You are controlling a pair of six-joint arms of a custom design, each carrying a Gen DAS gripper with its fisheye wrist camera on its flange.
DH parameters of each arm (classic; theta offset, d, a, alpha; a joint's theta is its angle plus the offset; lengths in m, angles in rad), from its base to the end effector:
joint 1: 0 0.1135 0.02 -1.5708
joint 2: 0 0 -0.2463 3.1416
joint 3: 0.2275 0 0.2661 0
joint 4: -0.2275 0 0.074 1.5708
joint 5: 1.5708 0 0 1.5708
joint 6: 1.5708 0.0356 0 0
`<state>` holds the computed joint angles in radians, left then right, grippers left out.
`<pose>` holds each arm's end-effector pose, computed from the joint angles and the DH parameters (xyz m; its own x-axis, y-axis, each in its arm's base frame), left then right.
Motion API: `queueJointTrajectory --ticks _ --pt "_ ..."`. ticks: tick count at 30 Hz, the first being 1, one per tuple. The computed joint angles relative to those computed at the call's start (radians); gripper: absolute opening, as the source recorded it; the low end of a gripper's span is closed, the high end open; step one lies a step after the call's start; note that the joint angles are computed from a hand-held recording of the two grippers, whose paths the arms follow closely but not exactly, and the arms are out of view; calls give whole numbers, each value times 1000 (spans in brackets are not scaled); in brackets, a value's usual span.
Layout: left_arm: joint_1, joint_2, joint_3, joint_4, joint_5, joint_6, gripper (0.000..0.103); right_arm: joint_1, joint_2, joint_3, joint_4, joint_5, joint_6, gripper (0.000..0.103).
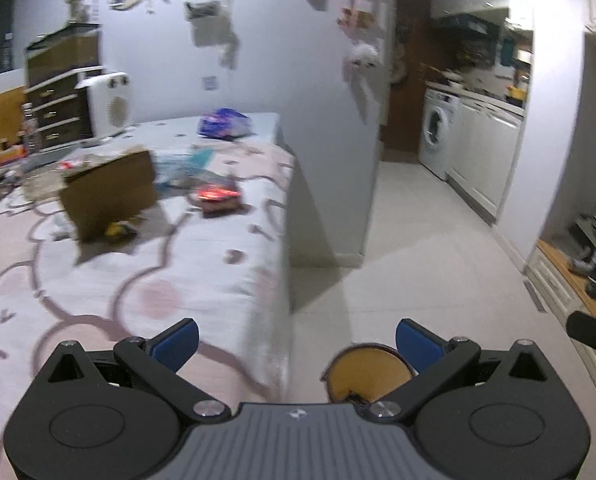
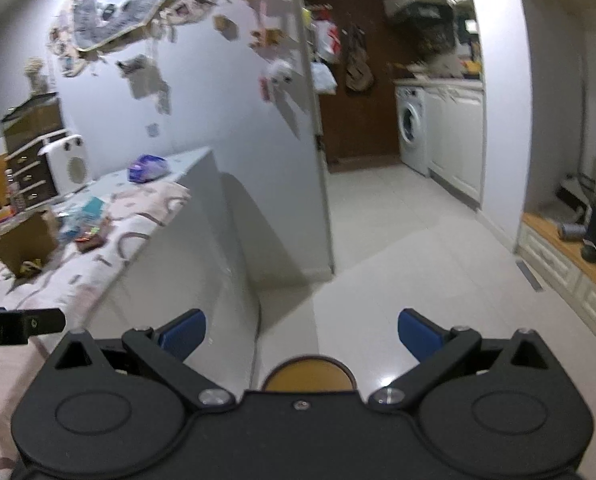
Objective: Collect trash
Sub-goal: 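Raise both tools and move back toward the bed, then grasp the gold wrapper with the left tool while the right tool grasps the red snack packet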
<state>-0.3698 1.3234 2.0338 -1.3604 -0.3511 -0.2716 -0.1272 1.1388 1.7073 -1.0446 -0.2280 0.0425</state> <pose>0.1933 -0.0618 0.5018 -0.5661 -0.0507 -0.8227 -0.0704 0.9974 -0.0131 0.1990 -0.0173 0.4775 -0.4574 0.1002 -0.8836 -0.0563 0.9884 0.1413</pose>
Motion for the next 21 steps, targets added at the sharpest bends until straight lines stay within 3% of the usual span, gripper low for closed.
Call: queueJointTrajectory --ticks 12,17,21 --pt "421 -46 -56 61 221 131 103 325 38 -19 128 93 75 103" --pt "539 5 -38 141 226 210 103 424 79 -20 173 136 92 103" --pt "641 122 72 173 326 230 103 480 115 -8 202 179 116 103"
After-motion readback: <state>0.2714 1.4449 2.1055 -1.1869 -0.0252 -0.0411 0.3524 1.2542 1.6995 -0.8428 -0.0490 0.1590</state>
